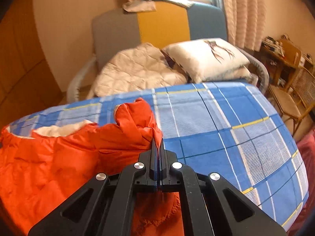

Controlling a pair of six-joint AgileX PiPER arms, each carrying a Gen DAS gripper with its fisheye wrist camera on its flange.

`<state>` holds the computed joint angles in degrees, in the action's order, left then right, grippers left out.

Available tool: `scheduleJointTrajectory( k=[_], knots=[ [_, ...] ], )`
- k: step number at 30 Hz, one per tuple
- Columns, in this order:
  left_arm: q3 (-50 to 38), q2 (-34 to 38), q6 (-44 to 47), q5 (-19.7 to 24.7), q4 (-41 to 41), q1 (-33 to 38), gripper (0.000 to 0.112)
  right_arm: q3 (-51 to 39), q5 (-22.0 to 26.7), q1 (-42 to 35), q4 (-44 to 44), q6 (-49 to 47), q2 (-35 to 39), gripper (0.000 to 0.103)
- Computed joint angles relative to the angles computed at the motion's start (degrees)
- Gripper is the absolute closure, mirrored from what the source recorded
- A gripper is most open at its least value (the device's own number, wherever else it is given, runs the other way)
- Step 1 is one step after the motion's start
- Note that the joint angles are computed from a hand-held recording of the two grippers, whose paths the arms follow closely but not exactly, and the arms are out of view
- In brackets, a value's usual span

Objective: Fold large clothes

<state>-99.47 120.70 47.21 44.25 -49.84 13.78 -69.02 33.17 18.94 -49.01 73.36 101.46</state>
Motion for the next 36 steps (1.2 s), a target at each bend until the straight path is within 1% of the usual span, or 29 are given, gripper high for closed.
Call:
scheduleJointTrajectory(
  k=[3,6,8,11,12,13,14,15,16,17,18,19,20,21,22,24,25,27,28,30,31,34,35,36],
  knots=[
    [-6.4,5.5,-8.9,-1.0,8.8,-2.9,0.109,-2.9,2.1,-0.3,-0.7,2.0,5.0,0.103],
    [-9.7,8.8,-13.7,-1.7,14.5,-4.8,0.109,-5.6,3.7,-0.5,-0.2,2.4,9.2,0.103],
    [-10.8,10.4,-15.7,-1.5,16.5,-5.5,0.108,-6.5,4.0,-0.9,0.6,2.7,11.3,0.103],
    [-10.4,11.2,-17.8,-2.1,18.7,-6.3,0.108,-7.0,3.7,-1.1,2.1,1.6,12.6,0.103],
    [-8.4,10.0,-19.1,-4.3,20.6,-6.8,0.107,-6.8,3.3,-1.2,2.8,0.9,12.4,0.103],
    [-7.2,9.1,-20.4,-5.3,22.0,-7.2,0.105,-6.6,3.2,-1.2,2.8,0.7,11.9,0.103],
    [-6.1,8.1,-20.7,-5.4,22.0,-7.2,0.101,-5.6,2.6,-1.3,2.4,1.3,10.9,0.103],
    [-3.8,6.3,-21.9,-7.2,23.1,-7.2,0.099,-4.4,1.7,-1.5,3.2,1.0,9.6,0.101],
    [-2.2,5.1,-21.5,-8.0,22.2,-6.9,0.092,-3.4,1.7,-1.4,2.8,2.1,8.4,0.096],
    [0.0,3.4,-19.4,-8.3,19.0,-6.0,0.083,-2.1,1.3,-1.3,1.7,3.6,7.1,0.093],
    [3.3,0.8,-18.8,-10.5,17.6,-5.6,0.078,-0.9,0.9,-1.0,0.6,5.3,5.8,0.081],
    [5.5,-1.0,-17.5,-11.9,15.9,-5.2,0.071,0.4,0.7,-0.6,-0.7,7.2,4.2,0.055],
    [7.7,-2.8,-14.5,-12.4,12.2,-4.4,0.069,2.3,1.0,0.4,-3.5,10.8,2.2,0.041],
    [10.8,-5.5,-11.6,-13.8,9.1,-3.9,0.069,4.0,2.1,1.9,-7.0,14.2,0.3,0.035],
    [12.2,-6.9,-9.9,-14.2,7.6,-3.6,0.069,5.0,3.2,3.4,-8.5,15.4,-1.3,0.035],
    [16.1,-10.3,-3.4,-13.4,0.8,-2.6,0.069,7.1,2.4,5.2,-8.9,16.3,-4.3,0.035],
    [17.8,-11.8,-1.1,-13.6,-1.1,-2.5,0.069,7.8,3.5,7.5,-9.5,17.1,-5.8,0.035],
    [20.1,-13.8,2.9,-12.6,-5.4,-2.3,0.069,9.2,3.0,11.1,-10.9,18.9,-8.0,0.035],
    [22.1,-15.4,5.9,-12.1,-8.1,-2.5,0.069,8.8,2.9,12.4,-10.9,18.7,-8.0,0.035],
    [23.9,-16.8,8.9,-10.9,-10.7,-3.2,0.070,7.7,4.1,17.1,-10.9,18.7,-7.5,0.035],
    [25.2,-17.8,11.0,-10.0,-12.4,-4.0,0.070,7.3,3.7,18.8,-11.2,19.2,-7.1,0.035],
    [27.5,-19.7,13.8,-9.6,-14.2,-7.1,0.070,5.6,4.6,22.0,-10.8,19.4,-5.1,0.035],
    [27.9,-19.9,13.9,-9.6,-14.1,-8.2,0.070,5.2,5.3,22.6,-10.7,19.5,-4.3,0.035],
    [28.0,-19.7,13.9,-9.8,-13.6,-9.6,0.070,5.1,5.0,22.6,-10.2,19.0,-3.9,0.035]
  ],
)
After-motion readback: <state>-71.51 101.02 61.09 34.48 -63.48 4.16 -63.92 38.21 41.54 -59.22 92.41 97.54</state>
